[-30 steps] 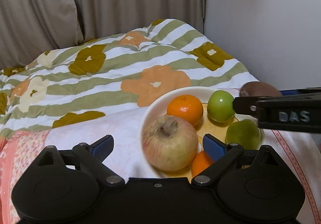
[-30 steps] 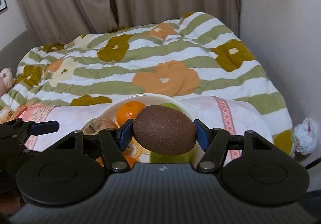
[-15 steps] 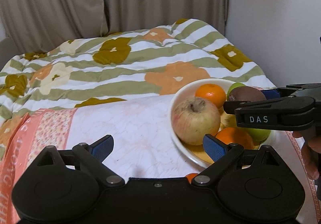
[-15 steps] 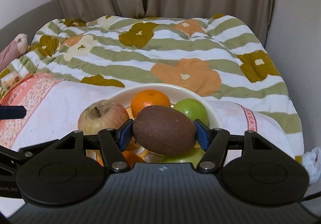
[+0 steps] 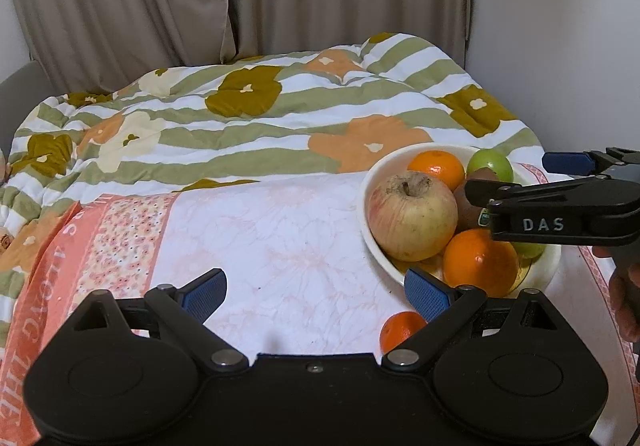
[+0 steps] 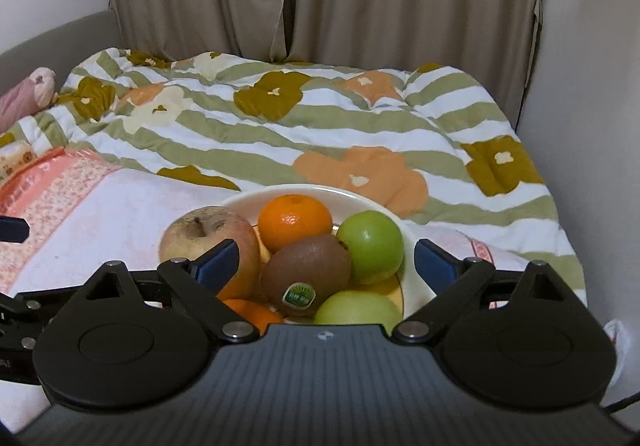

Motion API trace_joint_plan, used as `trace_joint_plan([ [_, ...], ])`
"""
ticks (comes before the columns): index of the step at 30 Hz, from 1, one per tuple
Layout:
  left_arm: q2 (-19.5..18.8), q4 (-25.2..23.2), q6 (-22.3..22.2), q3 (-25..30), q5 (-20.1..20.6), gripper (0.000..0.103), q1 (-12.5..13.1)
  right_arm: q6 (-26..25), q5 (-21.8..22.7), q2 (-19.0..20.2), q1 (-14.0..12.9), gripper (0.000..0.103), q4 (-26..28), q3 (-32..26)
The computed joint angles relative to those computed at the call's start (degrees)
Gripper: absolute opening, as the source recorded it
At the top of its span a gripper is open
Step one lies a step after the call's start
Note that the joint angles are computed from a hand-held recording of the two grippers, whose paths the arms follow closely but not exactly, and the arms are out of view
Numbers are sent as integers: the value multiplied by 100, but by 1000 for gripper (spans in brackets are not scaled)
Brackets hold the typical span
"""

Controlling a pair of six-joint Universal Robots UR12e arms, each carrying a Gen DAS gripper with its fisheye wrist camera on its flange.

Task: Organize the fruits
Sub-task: 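Open both tools in the bowl and withdraw toward the tomatoes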

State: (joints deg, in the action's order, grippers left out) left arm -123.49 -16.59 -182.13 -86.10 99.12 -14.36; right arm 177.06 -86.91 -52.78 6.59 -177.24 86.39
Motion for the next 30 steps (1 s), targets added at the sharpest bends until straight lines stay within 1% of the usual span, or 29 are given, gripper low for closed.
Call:
trace_joint_plan([
  [5, 110, 149, 101, -128, -52, 98, 28, 83, -142, -133, 40, 103, -120, 115],
  [11, 329, 382, 262, -355, -210, 98, 87, 149, -376, -400, 133, 103, -275, 354],
  [16, 531, 597, 427, -579, -302, 98, 136, 432, -495, -676, 204, 103, -299, 592],
  [21, 729, 796, 537, -829, -462, 98, 205, 603, -695, -976, 279, 103, -298, 875],
  [27, 923, 1030, 813, -1154, -783, 98, 303, 860, -805, -1289, 374, 103, -280, 1250],
  [30, 999, 1066, 921, -1288, -1145, 98, 405, 967, -914, -1403, 447, 103, -272, 1417],
])
